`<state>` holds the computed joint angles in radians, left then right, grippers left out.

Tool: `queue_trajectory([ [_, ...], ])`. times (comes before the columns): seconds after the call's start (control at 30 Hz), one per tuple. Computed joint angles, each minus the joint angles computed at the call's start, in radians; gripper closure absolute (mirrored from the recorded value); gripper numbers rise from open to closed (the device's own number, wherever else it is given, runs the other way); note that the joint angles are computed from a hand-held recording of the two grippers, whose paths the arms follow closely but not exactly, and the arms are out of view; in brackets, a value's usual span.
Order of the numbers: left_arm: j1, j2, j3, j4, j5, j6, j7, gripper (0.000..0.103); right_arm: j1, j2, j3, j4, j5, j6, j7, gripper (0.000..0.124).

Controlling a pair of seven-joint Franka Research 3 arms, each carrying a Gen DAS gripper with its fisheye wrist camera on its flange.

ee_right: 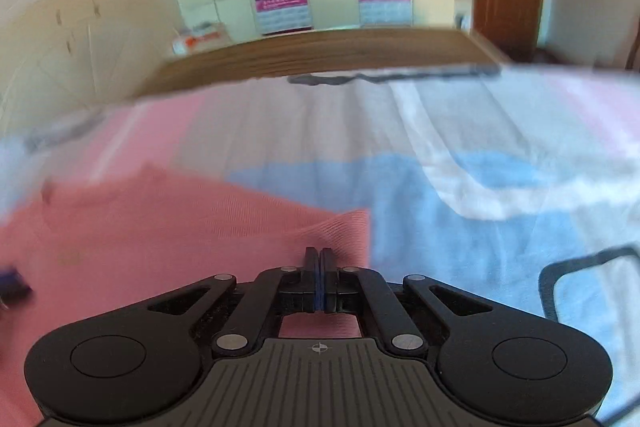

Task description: Fold small clothes

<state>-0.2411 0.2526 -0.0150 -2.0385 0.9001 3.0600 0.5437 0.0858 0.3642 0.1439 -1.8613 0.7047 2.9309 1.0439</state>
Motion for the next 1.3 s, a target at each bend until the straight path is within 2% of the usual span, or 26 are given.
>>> queue_trajectory([
  [0.03,-0.006,-0.004,-0.004,0.008,0.002,-0.03,0.009,0.06,-0.024,0.001,0.019,0.008,-0.003,-0.021,-0.017,0.124],
  [0.13,-0.079,-0.028,0.074,0.015,0.211,0.0,-0.241,0.059,0.023,-0.037,-0.023,-0.038,-0.065,-0.004,-0.012,0.124],
  [0.17,-0.079,-0.039,0.065,0.006,0.223,-0.017,-0.248,0.058,0.02,-0.053,-0.016,-0.061,-0.063,0.003,-0.032,0.124],
  [0.23,-0.026,-0.053,-0.017,-0.025,0.128,-0.075,-0.155,0.061,0.047,-0.091,-0.029,-0.126,-0.09,0.025,-0.015,0.124],
  [0.33,-0.036,-0.116,0.007,-0.076,0.311,-0.036,-0.35,0.058,0.057,-0.166,-0.025,-0.219,-0.073,0.067,-0.022,0.124],
  [0.37,-0.027,-0.135,-0.011,-0.098,0.298,-0.054,-0.335,0.058,0.044,-0.2,-0.002,-0.255,0.013,0.08,-0.085,0.124],
  [0.4,-0.008,-0.141,-0.039,-0.119,0.216,-0.066,-0.258,0.058,0.019,-0.239,0.038,-0.295,0.094,0.078,-0.152,0.124],
  [0.43,0.017,-0.14,-0.07,-0.129,0.173,-0.078,-0.224,0.058,0.018,-0.28,0.043,-0.34,0.104,0.054,-0.173,0.124],
  [0.47,0.008,-0.15,-0.066,-0.133,0.201,-0.102,-0.257,0.059,0.051,-0.289,0.013,-0.369,0.044,0.044,-0.139,0.124],
  [0.5,0.018,-0.16,-0.078,-0.139,0.194,-0.101,-0.263,0.059,0.072,-0.301,0.008,-0.402,0.036,0.09,-0.144,0.124],
  [0.53,0.025,-0.174,-0.083,-0.144,0.22,-0.094,-0.302,0.058,0.121,-0.313,-0.032,-0.423,0.003,0.12,-0.112,0.124],
  [0.57,0.03,-0.185,-0.088,-0.147,0.258,-0.096,-0.348,0.058,0.135,-0.331,-0.037,-0.435,0.04,0.126,-0.127,0.124],
  [0.6,0.036,-0.192,-0.101,-0.15,0.252,-0.112,-0.35,0.058,0.122,-0.35,-0.011,-0.438,0.147,0.125,-0.189,0.124],
  [0.63,0.045,-0.19,-0.116,-0.158,0.185,-0.118,-0.289,0.057,0.137,-0.367,-0.02,-0.445,0.195,0.116,-0.2,0.124],
  [0.67,0.063,-0.177,-0.144,-0.158,0.103,-0.14,-0.209,0.057,0.15,-0.369,-0.03,-0.454,0.173,0.113,-0.167,0.124],
  [0.77,0.045,-0.182,-0.143,-0.156,0.084,-0.18,-0.166,0.057,0.171,-0.36,-0.055,-0.471,-0.021,0.117,0.011,0.121],
  [0.8,0.047,-0.189,-0.145,-0.161,0.071,-0.182,-0.158,0.057,0.173,-0.367,-0.062,-0.471,-0.072,0.105,0.068,0.114],
  [0.83,0.047,-0.197,-0.146,-0.166,0.07,-0.184,-0.162,0.057,0.178,-0.375,-0.064,-0.469,-0.052,0.103,0.061,0.09],
  [0.9,0.053,-0.21,-0.148,-0.178,0.055,-0.185,-0.163,0.057,0.196,-0.379,-0.065,-0.465,0.053,0.132,-0.026,0.057],
  [0.97,0.059,-0.231,-0.15,-0.197,0.048,-0.181,-0.171,0.056,0.205,-0.381,-0.068,-0.46,0.061,0.122,-0.052,0.057],
  [1.03,0.069,-0.257,-0.153,-0.222,0.058,-0.178,-0.186,0.054,0.199,-0.382,-0.069,-0.464,-0.073,0.096,0.056,0.057],
  [1.1,0.087,-0.288,-0.153,-0.255,0.067,-0.157,-0.198,0.05,0.211,-0.402,-0.068,-0.477,-0.05,0.115,0.049,0.062],
  [1.17,0.115,-0.319,-0.152,-0.288,0.095,-0.136,-0.222,0.047,0.253,-0.426,-0.078,-0.49,0.121,0.138,-0.08,0.088],
  [1.2,0.132,-0.338,-0.152,-0.308,0.115,-0.124,-0.244,0.046,0.269,-0.434,-0.083,-0.491,0.178,0.136,-0.121,0.124],
  [1.23,0.152,-0.358,-0.148,-0.333,0.122,-0.104,-0.257,0.046,0.274,-0.441,-0.08,-0.496,0.179,0.136,-0.112,0.124],
  [1.3,0.22,-0.411,-0.15,-0.391,0.208,-0.038,-0.35,0.05,0.244,-0.454,-0.039,-0.532,0.014,0.174,0.067,0.124],
])
